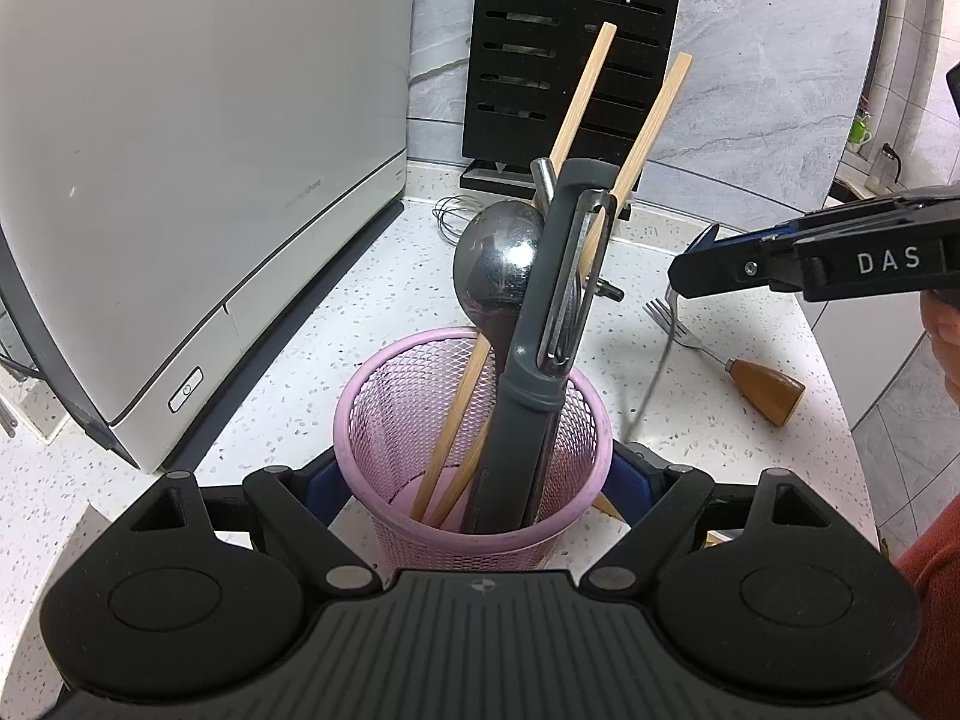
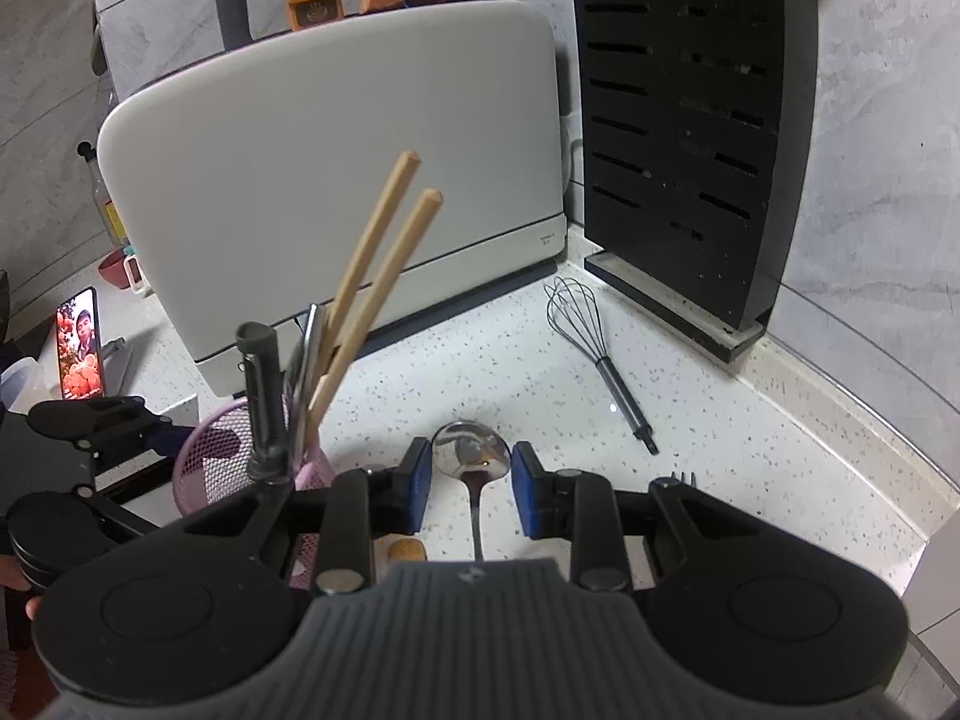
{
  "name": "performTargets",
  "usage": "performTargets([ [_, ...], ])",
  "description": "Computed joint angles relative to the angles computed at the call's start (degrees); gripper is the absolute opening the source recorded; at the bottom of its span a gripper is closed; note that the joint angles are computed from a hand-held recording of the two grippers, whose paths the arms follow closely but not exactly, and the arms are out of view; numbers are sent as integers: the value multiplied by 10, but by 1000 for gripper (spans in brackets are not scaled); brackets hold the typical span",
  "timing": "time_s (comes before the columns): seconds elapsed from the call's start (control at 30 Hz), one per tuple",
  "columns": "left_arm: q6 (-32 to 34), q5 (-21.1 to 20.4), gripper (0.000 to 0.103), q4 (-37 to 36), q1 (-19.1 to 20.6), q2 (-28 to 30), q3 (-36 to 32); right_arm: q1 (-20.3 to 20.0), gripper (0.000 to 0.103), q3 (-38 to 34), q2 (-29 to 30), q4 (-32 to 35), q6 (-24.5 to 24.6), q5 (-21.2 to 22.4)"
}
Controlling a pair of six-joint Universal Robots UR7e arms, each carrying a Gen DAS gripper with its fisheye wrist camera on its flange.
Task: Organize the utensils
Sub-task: 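Carry the metal spoon over the pink cup and drop it in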
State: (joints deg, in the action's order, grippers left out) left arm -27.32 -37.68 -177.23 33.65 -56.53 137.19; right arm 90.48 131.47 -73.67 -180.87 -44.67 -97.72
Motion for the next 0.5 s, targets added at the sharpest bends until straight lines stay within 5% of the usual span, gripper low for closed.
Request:
performTargets([
  [0.5, 0, 0, 98, 0, 1, 1, -1, 1, 27, 20, -47, 0, -8, 72],
])
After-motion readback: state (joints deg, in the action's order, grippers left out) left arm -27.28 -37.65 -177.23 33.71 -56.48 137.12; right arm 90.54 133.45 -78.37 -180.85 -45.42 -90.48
